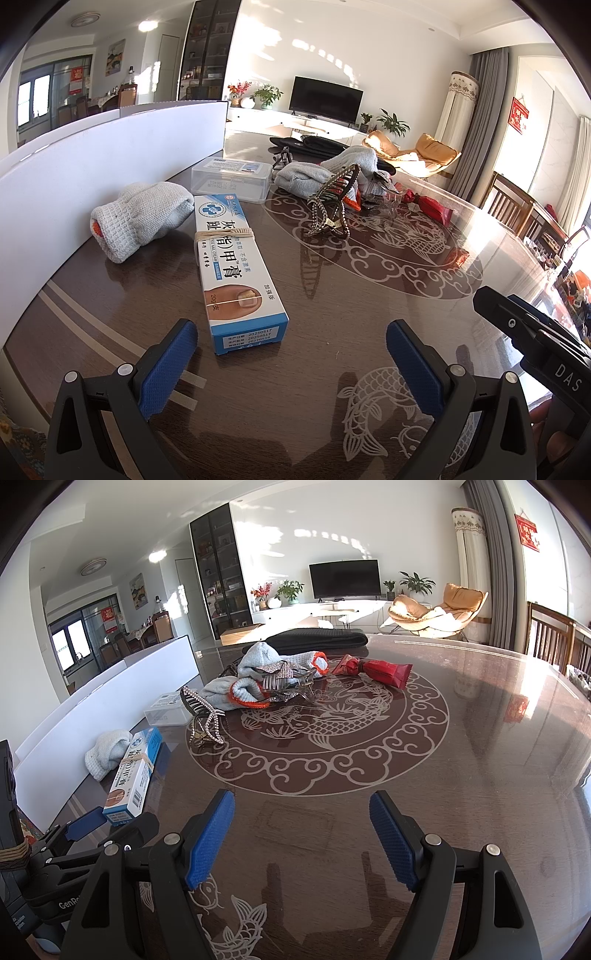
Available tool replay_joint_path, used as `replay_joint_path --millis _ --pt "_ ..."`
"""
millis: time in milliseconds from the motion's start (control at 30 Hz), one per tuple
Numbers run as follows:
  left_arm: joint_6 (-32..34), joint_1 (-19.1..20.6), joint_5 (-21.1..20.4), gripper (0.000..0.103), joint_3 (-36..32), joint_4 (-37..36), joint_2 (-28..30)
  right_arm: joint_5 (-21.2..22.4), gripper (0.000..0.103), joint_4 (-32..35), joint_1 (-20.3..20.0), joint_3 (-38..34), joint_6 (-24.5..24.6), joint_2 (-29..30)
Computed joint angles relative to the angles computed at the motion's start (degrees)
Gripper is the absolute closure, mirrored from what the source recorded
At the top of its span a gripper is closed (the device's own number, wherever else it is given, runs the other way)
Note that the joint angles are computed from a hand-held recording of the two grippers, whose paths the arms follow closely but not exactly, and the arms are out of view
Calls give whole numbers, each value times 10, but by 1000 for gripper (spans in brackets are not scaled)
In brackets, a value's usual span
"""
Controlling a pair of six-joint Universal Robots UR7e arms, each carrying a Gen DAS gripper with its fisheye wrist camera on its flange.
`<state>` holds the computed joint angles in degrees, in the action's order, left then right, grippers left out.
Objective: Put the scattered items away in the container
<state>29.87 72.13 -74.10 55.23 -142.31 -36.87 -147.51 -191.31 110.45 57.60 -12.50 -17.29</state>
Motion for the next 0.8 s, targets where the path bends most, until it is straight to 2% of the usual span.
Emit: replay_joint_path --millis 800 --pt "0 0 0 0 0 0 0 3 26 4 -1 5 4 -4"
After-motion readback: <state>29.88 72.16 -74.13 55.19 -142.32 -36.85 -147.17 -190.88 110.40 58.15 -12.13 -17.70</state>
